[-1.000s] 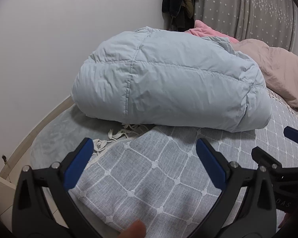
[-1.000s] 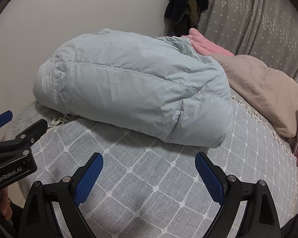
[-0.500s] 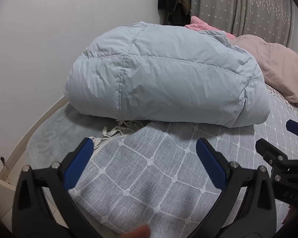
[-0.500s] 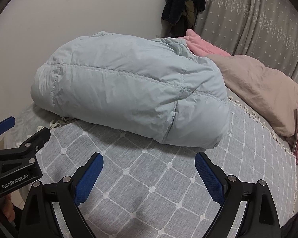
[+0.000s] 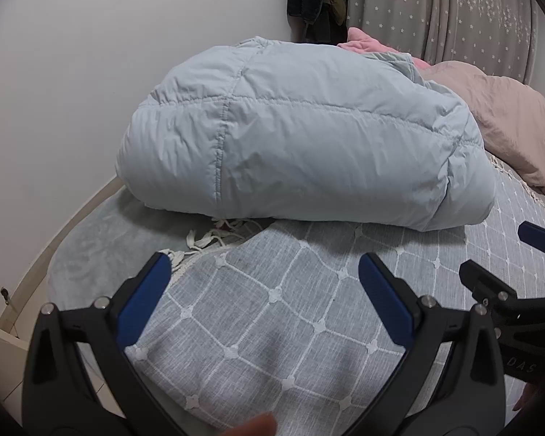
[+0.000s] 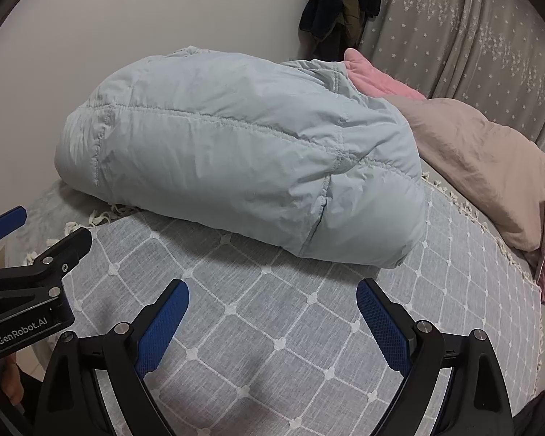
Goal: Fold large clothes
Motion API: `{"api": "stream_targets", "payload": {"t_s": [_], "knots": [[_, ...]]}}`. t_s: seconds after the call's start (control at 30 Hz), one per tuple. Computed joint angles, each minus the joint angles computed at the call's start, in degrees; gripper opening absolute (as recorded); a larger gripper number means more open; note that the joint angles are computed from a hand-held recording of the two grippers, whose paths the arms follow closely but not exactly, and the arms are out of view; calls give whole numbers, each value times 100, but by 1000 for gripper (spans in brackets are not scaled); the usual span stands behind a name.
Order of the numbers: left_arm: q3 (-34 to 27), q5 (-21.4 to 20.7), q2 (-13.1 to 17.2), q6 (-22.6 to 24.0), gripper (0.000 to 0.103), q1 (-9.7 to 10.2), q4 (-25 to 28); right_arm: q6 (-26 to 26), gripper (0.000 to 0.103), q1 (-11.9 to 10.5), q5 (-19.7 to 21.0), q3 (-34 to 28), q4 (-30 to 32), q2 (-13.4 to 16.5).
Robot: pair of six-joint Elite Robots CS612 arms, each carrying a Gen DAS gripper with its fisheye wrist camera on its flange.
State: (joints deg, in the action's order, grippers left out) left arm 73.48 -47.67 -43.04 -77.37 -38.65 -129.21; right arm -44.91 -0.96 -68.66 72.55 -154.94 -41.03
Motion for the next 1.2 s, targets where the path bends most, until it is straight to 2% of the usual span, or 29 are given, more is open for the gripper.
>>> {"api": "stream_targets", "payload": {"t_s": [1.2], "knots": [[29, 89, -18, -9, 102, -15, -36, -39, 95, 3, 24, 28, 5, -17]]}}
